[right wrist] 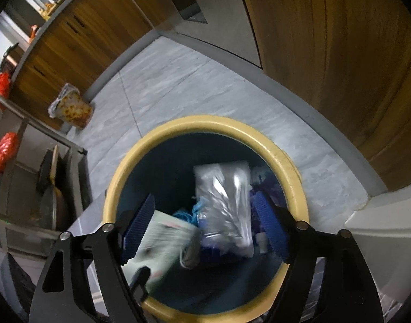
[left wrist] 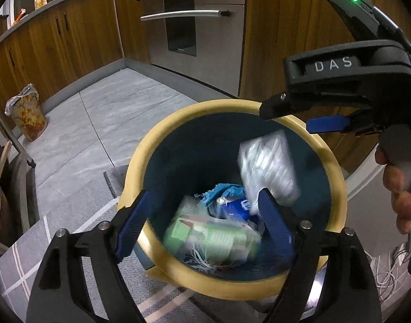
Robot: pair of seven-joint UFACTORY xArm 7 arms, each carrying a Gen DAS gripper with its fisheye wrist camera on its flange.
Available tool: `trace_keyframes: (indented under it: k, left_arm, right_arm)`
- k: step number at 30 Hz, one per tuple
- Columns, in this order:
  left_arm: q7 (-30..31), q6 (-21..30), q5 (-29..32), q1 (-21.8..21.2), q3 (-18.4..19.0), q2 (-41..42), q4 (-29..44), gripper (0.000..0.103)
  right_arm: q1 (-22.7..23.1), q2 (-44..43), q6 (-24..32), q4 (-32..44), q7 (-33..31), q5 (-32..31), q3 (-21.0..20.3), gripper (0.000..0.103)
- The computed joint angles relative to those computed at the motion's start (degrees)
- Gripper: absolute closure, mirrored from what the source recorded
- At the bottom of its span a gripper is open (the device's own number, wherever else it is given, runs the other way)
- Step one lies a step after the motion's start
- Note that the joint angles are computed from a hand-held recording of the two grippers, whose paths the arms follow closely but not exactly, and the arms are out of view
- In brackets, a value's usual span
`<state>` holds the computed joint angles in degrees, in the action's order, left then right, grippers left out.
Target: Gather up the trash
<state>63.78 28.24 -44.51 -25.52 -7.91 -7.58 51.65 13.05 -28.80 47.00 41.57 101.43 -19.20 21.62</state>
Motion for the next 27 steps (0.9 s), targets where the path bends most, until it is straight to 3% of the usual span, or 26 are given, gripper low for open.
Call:
trace_keyframes:
  k: [6, 14, 23, 27]
  left_arm:
    - [-0.6, 0.1, 0.1, 0.2, 0.3, -1.1, -0.6, 0.015]
    - [-1.3, 2.6, 0.8, 1.1, 2.6, -6.1, -2.7, 0.015]
    - [-3.9, 7.6, 5.4, 2.1, 6.5, -16.7, -6.7, 0.015]
    - [-7.5, 13.4, 6.7, 3.4, 9.6, -22.5, -7.4, 0.015]
  right_arm:
    - [0.0, 0.1, 1.1, 0.7, -0.1, -0.3, 0.1, 0.024]
    - [1.4, -0.9, 5.0, 3.0, 0.9, -0.1, 1.9, 0.024]
    - [5.7, 0.0, 15.7, 10.4, 1.6, 1.5, 6.4, 0.024]
    - [7.3, 1.3, 22.0, 15.2, 3.8, -1.4, 10.5, 0.024]
